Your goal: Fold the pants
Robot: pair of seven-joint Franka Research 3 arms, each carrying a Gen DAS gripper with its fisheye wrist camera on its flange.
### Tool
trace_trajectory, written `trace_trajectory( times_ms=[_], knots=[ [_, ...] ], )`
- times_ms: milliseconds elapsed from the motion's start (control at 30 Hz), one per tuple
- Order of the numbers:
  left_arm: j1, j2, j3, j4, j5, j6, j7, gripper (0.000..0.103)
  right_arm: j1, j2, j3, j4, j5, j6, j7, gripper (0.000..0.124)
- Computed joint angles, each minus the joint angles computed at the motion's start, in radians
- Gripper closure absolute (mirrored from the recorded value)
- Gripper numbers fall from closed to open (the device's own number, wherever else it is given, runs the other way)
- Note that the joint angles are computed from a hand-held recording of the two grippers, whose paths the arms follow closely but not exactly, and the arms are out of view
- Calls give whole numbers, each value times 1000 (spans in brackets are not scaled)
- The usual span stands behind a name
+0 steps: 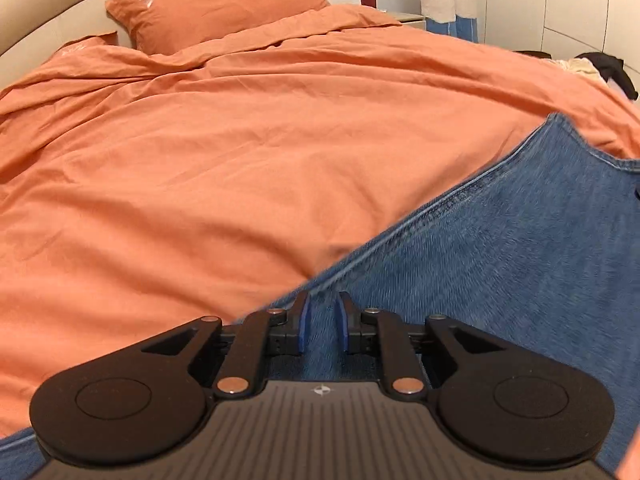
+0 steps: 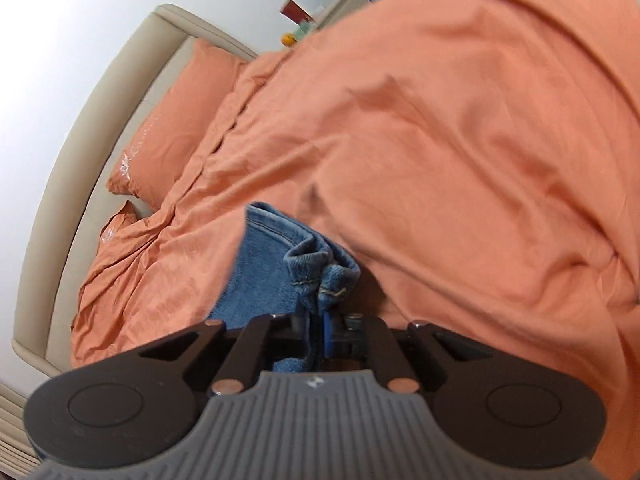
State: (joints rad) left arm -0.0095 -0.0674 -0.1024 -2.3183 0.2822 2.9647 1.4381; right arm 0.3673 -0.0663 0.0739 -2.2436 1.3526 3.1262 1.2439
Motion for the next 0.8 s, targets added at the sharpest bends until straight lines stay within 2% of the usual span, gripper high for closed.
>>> trace_trajectory(
  times_ms=[100, 133, 233, 300, 467, 600, 667, 733, 800],
  knots=[
    [-24, -114, 34, -64, -98, -36, 116, 82, 0, -33, 20, -10, -132, 42, 95, 123],
    [-37, -153, 56, -82, -133, -50, 151, 82, -18, -46, 40, -17, -259, 50, 194, 123],
    [-70, -300, 125, -150, -225, -99, 234, 82, -181, -88, 189, -21, -694, 37, 518, 123],
    [-56, -397, 148, -183, -236, -146, 250, 82, -293, -110, 302, 13, -913, 16, 665, 123],
    [-29, -606, 221, -241, -254, -248, 302, 82, -410, -111, 471, 156, -1247, -42, 876, 123],
    [10, -747, 272, -287, -265, -322, 332, 82, -461, -43, 605, 299, -1517, -94, 1061, 123],
    [26, -798, 299, -311, -273, -348, 349, 82, -460, 16, 660, 368, -1675, -115, 1176, 123],
    [44, -843, 327, -338, -284, -375, 364, 82, -420, 89, 684, 438, -1859, -145, 1317, 123],
    [59, -878, 359, -359, -302, -407, 380, 82, -338, 159, 668, 494, -2010, -179, 1433, 123]
  ],
)
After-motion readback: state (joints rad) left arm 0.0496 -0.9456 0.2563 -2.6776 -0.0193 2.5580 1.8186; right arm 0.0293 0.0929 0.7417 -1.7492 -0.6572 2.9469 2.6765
